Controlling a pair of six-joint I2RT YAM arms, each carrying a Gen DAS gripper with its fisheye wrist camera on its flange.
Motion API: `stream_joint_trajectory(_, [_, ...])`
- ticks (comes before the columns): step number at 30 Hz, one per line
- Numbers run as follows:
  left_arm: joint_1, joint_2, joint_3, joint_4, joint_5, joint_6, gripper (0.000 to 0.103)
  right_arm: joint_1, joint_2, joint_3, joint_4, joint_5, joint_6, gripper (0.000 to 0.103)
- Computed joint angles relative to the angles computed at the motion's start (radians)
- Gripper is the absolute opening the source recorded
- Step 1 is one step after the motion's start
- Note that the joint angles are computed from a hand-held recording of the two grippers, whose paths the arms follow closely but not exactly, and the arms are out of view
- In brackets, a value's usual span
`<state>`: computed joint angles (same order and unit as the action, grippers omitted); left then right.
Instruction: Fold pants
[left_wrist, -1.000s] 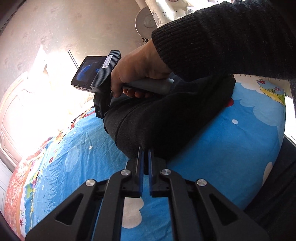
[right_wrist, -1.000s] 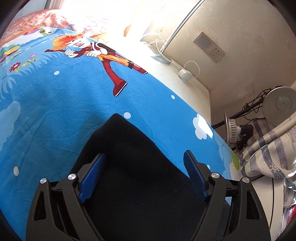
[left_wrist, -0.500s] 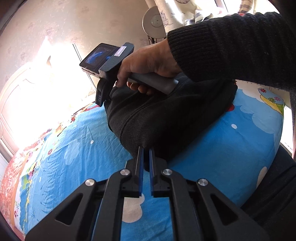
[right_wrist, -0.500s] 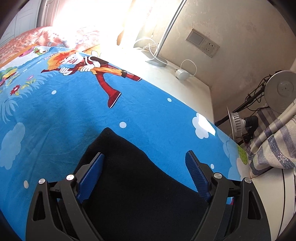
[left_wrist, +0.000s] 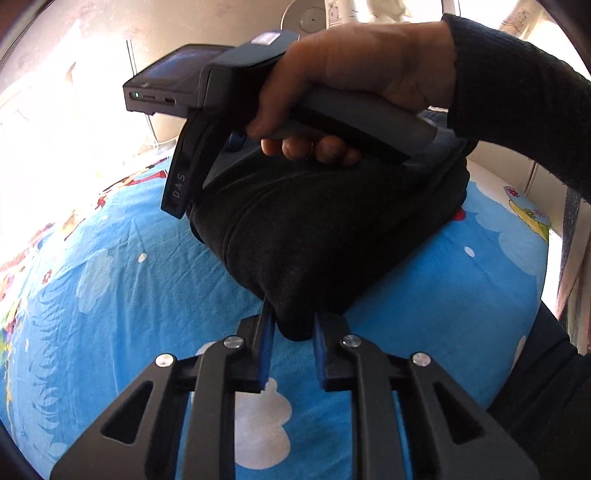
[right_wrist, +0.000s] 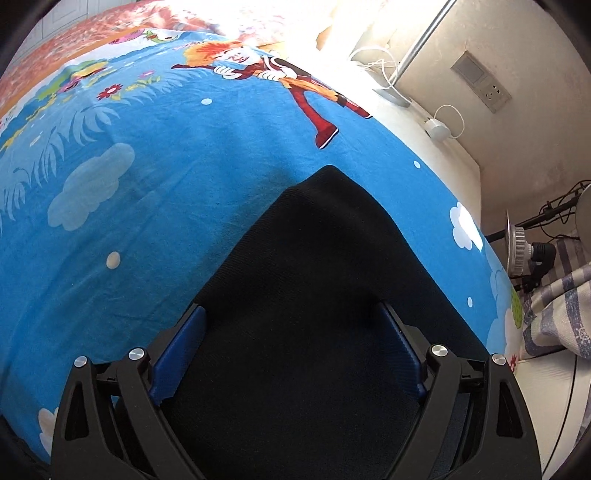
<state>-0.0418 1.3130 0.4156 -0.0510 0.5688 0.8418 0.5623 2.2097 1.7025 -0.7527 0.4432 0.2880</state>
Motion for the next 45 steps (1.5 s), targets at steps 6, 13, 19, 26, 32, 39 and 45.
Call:
stream_joint_trajectory(6, [-0.048, -0.138, -0.04, -0.06, -0.053, -0.056, 0.014, 0.053, 0.021, -0.019, 0.054, 0.192, 0.063, 0.083])
stream_joint_trajectory(13, [-0.006, -0.147, -0.043, -0.101, -0.038, -0.071, 0.021, -0.044, -0.282, -0.32, 0.275, 0.087, 0.225, 0.085])
stream_joint_trajectory(19, [0.278, 0.0, 0.218, -0.435, 0.214, 0.105, 0.046, -0.002, -0.642, -0.656, 0.226, 0.119, 0.378, 0.086])
stream_joint_trajectory(26, [-0.005, 0.476, 0.735, -0.282, 0.173, -0.341, 0.032, 0.128, -0.772, -0.942, 0.213, 0.191, 0.609, 0.085])
stream_joint_trajectory(32, [-0.205, 0.923, 1.279, -0.426, -0.105, -0.411, 0.03, 0.166, -0.758, -0.986, 0.269, 0.242, 0.651, 0.085])
stream_joint_trajectory(39, [-0.265, 0.659, 1.012, -0.228, -0.109, -0.461, 0.044, 0.19, -0.778, -1.027, 0.313, 0.276, 0.658, 0.086])
stream_joint_trajectory(45, [-0.395, 0.686, 0.926, -0.255, -0.286, -0.373, 0.073, 0.193, -0.812, -1.031, 0.288, 0.258, 0.66, 0.085])
